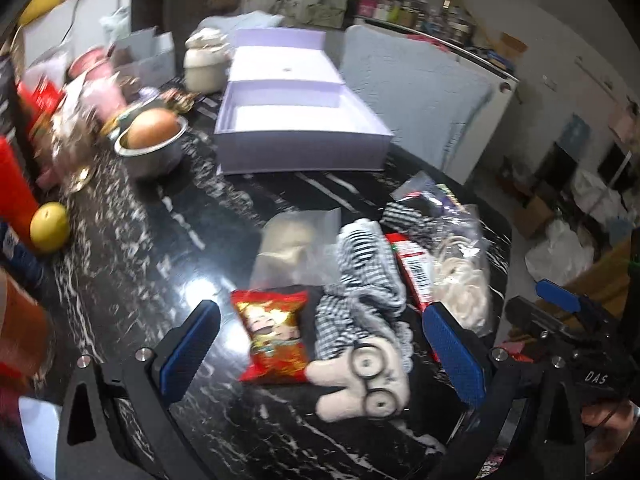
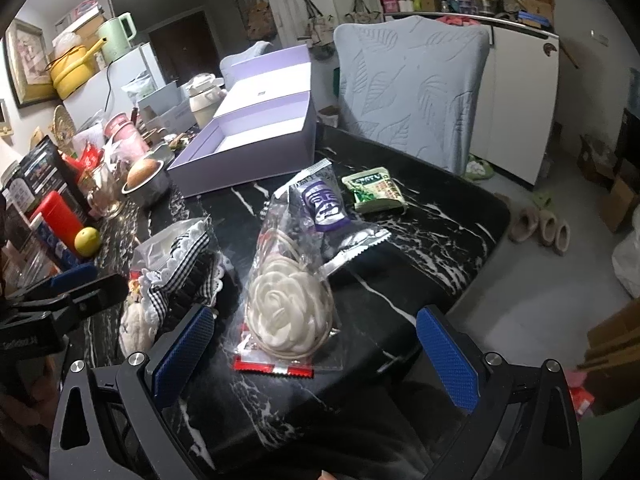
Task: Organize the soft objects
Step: 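Grasp the red snack packet with the left gripper while the right gripper grasps the clear bag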
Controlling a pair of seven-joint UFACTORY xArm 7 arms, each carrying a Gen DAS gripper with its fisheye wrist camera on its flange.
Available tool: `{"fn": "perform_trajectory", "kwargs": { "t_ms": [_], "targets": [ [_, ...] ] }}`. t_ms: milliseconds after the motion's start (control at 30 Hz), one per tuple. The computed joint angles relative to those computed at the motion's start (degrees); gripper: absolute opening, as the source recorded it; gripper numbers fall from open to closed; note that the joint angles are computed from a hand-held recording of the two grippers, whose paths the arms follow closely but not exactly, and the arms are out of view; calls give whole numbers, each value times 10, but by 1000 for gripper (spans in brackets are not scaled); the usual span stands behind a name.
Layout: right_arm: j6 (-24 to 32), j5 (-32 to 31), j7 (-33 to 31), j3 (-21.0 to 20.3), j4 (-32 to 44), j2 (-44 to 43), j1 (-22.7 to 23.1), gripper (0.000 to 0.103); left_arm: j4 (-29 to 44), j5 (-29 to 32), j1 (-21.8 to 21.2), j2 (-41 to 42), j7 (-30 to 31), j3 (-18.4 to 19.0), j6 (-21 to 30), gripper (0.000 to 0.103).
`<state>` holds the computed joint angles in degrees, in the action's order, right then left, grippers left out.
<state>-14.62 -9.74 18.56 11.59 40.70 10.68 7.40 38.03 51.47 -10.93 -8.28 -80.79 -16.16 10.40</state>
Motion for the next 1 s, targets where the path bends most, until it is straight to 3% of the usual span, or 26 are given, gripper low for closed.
{"fn": "perform_trajectory", "kwargs": {
  "t_ms": [100, 267, 500, 567, 633, 733, 867, 933, 1000],
  "targets": [
    [-2, -29, 16, 26, 13, 14, -36, 103, -11, -2, 8, -7, -17, 2, 7, 103],
    [5, -78, 47, 81, 35, 38, -103, 103, -7, 24, 11, -11, -48, -5, 80, 101],
    [21, -64, 21, 74, 56, 53, -83, 103, -8, -10, -8, 15, -14, 29, 80, 91],
    [23, -47, 6, 48, 57, 49, -54, 103, -9, -23, -12, 23, 1, 35, 67, 89],
    [20, -12, -13, -4, 56, 44, 2, 103, -6, -21, -15, 33, 4, 37, 65, 84],
    [25, 0, -24, 3, 57, 44, -5, 103, 2, -26, -23, 51, 15, 44, 61, 76],
    [30, 29, -47, -28, 56, 42, 33, 103, 2, -67, -33, 73, 55, 63, 18, 73],
    [28, 40, -58, -38, 54, 42, 46, 103, 3, -37, -33, 75, 30, 70, 5, 53],
    [28, 46, -64, -33, 55, 43, 44, 103, -1, -32, -33, 77, 34, 77, -20, 39]
  ]
}}
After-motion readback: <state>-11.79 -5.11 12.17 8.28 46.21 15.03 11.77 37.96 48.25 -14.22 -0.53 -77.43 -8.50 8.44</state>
